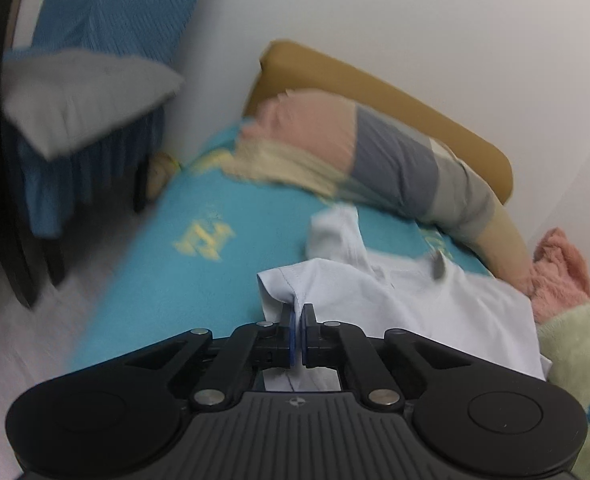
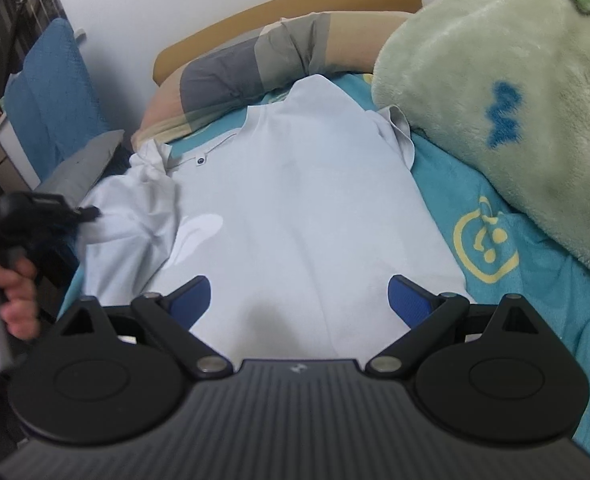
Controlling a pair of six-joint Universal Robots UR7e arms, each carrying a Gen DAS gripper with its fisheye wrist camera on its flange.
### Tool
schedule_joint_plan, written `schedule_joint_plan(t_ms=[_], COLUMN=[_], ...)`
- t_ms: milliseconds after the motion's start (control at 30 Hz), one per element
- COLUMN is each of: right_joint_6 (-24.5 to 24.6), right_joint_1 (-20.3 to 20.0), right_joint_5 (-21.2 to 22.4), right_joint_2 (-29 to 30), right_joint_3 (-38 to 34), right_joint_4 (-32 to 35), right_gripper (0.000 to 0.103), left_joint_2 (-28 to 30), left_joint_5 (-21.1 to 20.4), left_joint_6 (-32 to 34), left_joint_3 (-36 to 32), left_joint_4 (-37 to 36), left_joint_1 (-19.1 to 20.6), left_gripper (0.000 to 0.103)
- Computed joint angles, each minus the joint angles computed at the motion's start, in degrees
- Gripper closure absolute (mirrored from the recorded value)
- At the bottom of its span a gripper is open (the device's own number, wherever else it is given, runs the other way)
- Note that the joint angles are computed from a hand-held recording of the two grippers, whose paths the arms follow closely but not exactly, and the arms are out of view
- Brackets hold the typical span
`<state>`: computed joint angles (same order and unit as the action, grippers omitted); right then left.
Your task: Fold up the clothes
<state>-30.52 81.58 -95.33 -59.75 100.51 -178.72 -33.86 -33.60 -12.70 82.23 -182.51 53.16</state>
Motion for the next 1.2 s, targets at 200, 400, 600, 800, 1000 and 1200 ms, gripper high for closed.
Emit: schedule_joint_plan(t_ms=[200,400,600,800,1000,1200], right_joint_6=[-3.02,-5.16,-6.95,-7.45,-10.52,-10.60], right_joint_1=[0.44,0.70,0.90,1.30,1.71,1.19], right_joint_5=[-1.78,-3.49,-4.37,-3.44,-0.45,1.57], right_joint_2=[0.96,2.33,3.66,3.18,-0.16,-7.33], right_joint_3=[0.21,0.02,-0.09,0.64,4.40,9.13], right_joint_4=[-2.09,-4.12,-6.44,-6.58,-7.64,-4.76], right_gripper=[0.006,0.006,0.006,0.006,0.006,0.006], left_joint_2=[-2.62,-5.62,-13.20,-27.04,-32.75,-28.50], left_joint_5=[11.50,18.84,13.36,5.02,-13.39,-25.82], left_joint_6=[5.81,-7.44,-22.24,-47.24,-61.05,-63.02], left_joint_3=[-4.88,-2.67,11.22,26.41,33.68,31.72], left_joint_4=[3.60,13.92,16.84,41.23,53.73,60.71], left_joint_1=[1.25,4.85,3.66,-5.08,-14.74,-17.75], left_gripper=[0.101,0.099,0.059,0.044,0.033,0.037])
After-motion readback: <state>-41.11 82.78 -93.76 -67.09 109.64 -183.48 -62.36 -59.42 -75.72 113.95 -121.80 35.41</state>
